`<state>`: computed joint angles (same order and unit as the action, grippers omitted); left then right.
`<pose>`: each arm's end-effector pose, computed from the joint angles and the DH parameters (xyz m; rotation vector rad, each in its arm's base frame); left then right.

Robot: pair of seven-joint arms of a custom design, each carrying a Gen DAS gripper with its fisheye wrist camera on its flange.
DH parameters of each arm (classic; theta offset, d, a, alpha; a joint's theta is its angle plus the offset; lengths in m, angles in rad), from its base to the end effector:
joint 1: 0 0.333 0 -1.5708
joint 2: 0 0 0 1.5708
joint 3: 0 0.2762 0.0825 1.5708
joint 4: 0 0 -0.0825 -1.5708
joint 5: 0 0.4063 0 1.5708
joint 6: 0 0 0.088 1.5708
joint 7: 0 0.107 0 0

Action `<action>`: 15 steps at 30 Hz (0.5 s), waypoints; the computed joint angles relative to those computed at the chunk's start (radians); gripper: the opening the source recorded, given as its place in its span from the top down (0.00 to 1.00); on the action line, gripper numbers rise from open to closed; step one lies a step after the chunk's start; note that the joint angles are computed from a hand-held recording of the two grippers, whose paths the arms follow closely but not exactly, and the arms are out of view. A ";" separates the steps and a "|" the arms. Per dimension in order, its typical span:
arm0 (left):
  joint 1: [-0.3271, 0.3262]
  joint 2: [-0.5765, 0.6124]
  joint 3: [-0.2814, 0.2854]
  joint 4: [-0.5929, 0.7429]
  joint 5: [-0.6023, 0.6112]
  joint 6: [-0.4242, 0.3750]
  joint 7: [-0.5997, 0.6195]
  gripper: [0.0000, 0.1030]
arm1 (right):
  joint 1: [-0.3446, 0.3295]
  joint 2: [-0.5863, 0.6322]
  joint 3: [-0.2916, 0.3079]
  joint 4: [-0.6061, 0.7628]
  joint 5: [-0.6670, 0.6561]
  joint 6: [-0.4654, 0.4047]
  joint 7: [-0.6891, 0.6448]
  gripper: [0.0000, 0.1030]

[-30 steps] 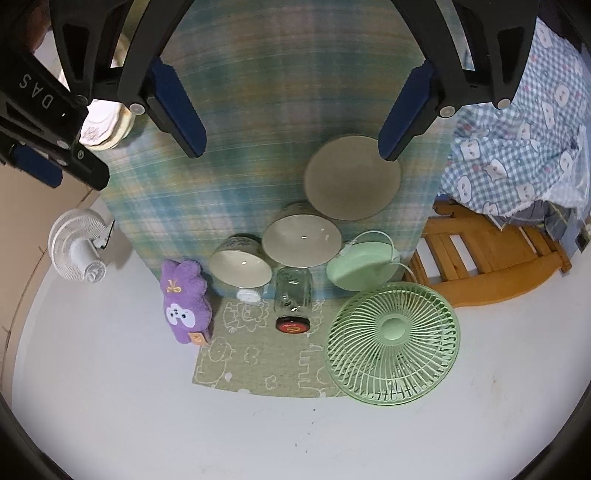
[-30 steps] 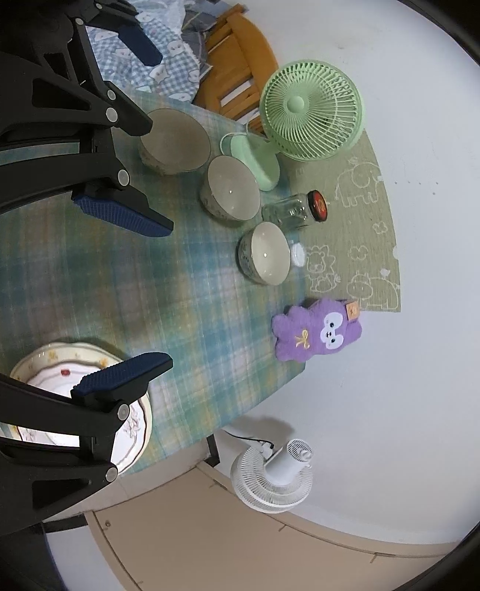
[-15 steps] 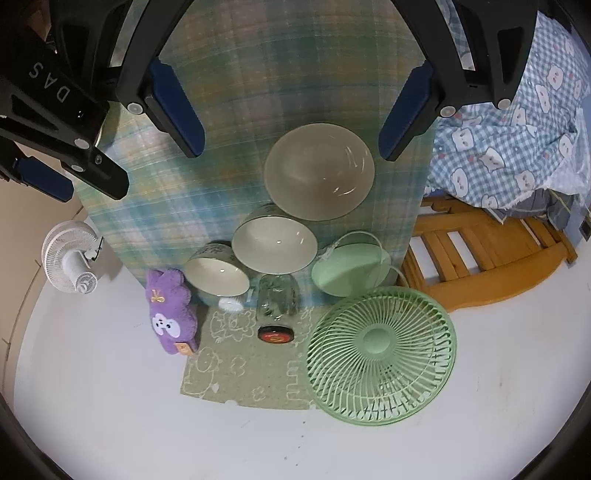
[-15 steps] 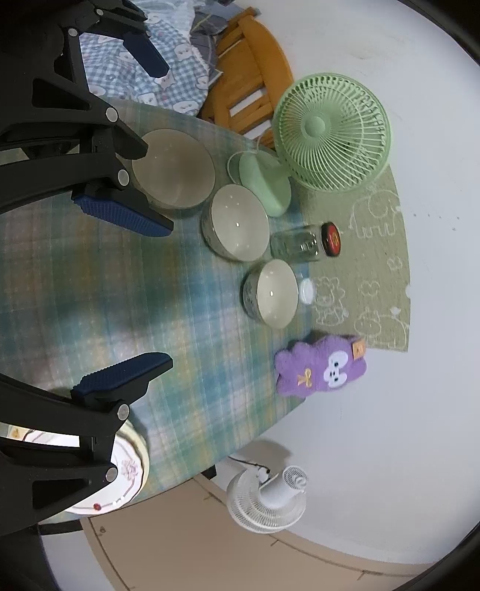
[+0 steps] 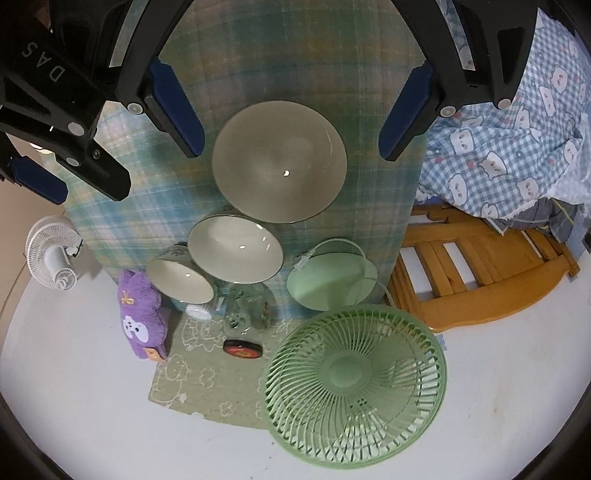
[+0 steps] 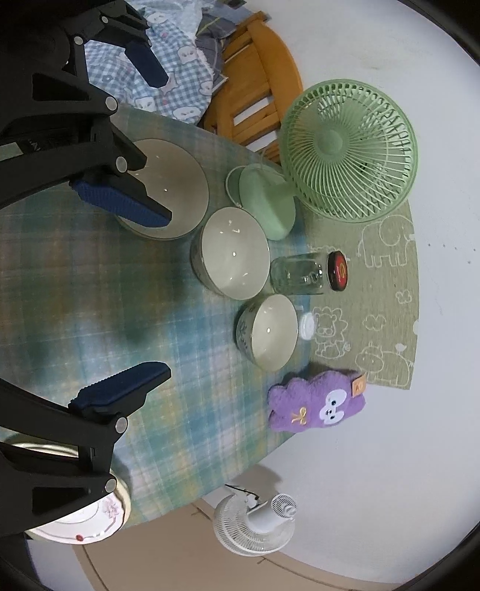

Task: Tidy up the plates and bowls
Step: 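Move both tools toward the rim of the large white bowl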

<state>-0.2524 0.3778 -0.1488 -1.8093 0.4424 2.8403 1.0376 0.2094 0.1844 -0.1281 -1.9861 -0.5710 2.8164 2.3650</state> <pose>0.6297 -0.2821 0.3600 -1.6484 2.0529 -0.7545 0.6393 0.0815 0.3896 -1.6169 2.0156 -0.7534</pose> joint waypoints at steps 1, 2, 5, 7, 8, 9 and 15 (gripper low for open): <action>-0.012 0.011 0.014 0.013 0.017 -0.011 -0.016 0.07 | 0.000 0.020 0.004 0.019 0.010 -0.009 -0.009 0.24; -0.017 0.021 0.022 0.024 0.029 -0.018 -0.024 0.07 | -0.002 0.032 0.009 0.030 0.029 -0.014 -0.025 0.24; -0.002 0.051 0.011 0.041 0.028 0.009 0.006 0.07 | -0.005 0.076 0.019 0.066 0.117 -0.015 -0.088 0.24; 0.031 0.075 -0.025 0.059 -0.017 0.014 0.075 0.07 | 0.013 0.099 0.003 0.082 0.126 -0.009 -0.084 0.24; 0.021 0.086 -0.015 0.074 -0.016 0.000 0.077 0.07 | 0.023 0.109 -0.005 0.092 0.125 -0.008 -0.084 0.24; 0.004 0.092 0.003 0.081 -0.003 -0.002 0.062 0.07 | 0.034 0.124 -0.015 0.104 0.118 -0.006 -0.082 0.24; -0.023 0.137 0.044 0.119 0.040 0.003 0.014 0.14 | 0.067 0.190 -0.043 0.164 0.127 -0.009 -0.097 0.33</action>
<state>-0.2751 0.5146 -0.1043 -1.6901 0.4820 2.8438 1.0517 0.2767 0.3744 -0.1713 -1.8221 -0.4436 2.8079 2.2685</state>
